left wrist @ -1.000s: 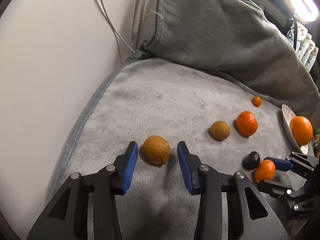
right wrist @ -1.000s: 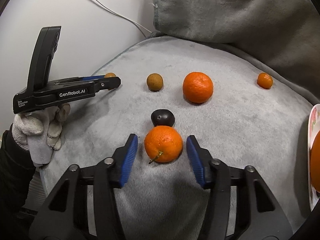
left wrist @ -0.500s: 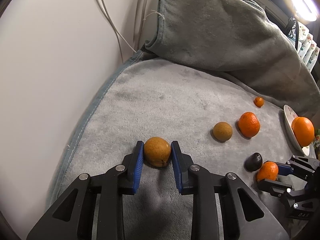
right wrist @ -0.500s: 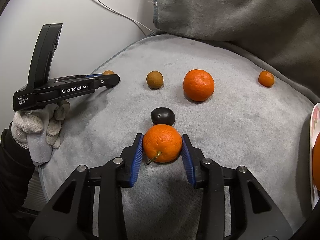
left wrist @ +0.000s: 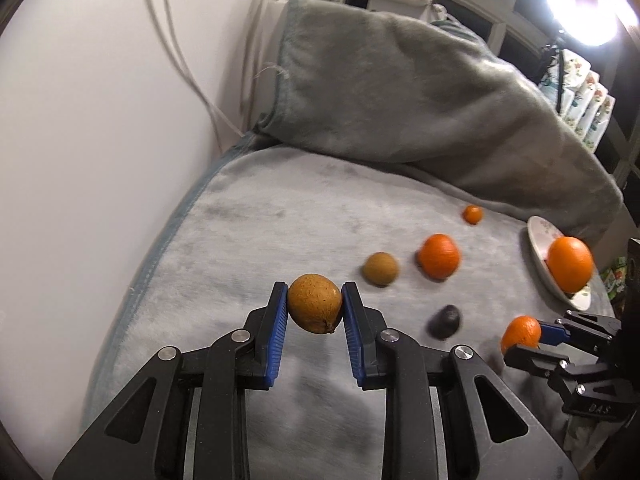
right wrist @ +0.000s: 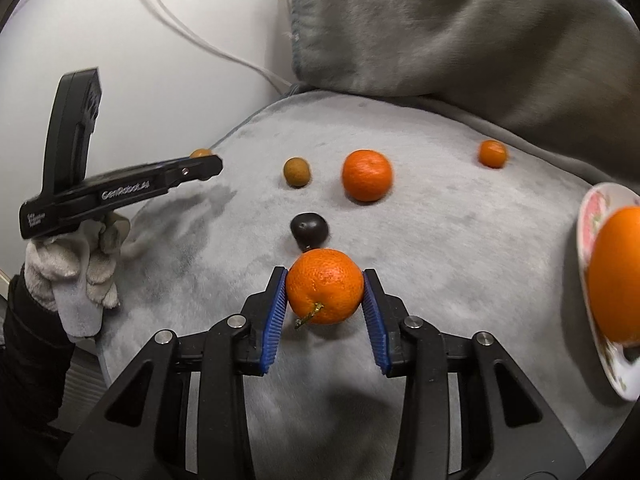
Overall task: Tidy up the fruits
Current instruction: 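Carry the mandarin with the right gripper onto the plate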
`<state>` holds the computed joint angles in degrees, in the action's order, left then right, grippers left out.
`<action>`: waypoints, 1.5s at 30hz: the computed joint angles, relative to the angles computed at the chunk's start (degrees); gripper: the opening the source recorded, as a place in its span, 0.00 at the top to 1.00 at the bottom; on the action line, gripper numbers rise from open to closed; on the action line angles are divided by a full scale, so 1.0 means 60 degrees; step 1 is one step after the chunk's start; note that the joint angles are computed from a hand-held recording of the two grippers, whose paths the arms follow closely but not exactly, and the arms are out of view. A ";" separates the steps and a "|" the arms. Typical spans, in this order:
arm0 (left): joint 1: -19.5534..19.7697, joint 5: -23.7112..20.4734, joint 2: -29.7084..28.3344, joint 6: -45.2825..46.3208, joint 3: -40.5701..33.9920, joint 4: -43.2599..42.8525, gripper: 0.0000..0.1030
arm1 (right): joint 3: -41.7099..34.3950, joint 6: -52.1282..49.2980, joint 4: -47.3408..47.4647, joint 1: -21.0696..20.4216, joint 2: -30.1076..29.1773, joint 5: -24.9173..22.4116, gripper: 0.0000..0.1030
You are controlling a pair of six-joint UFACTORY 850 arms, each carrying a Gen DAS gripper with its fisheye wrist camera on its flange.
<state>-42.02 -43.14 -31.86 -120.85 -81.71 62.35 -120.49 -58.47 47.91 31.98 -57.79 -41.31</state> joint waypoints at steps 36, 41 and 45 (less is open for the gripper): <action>-0.0684 0.0475 -0.3079 0.4043 -0.5836 -0.0522 0.75 | 0.3424 -0.2890 0.3821 -0.2159 0.2626 0.2158 0.62; -0.0618 0.0473 -0.3912 0.5214 -0.7261 -0.1240 0.75 | 0.3299 -0.2669 0.3684 -0.2390 0.2509 0.2226 0.62; -0.0570 0.0298 -0.4738 0.6289 -0.8722 -0.1899 0.75 | 0.3025 -0.2356 0.3444 -0.2539 0.2321 0.2211 0.62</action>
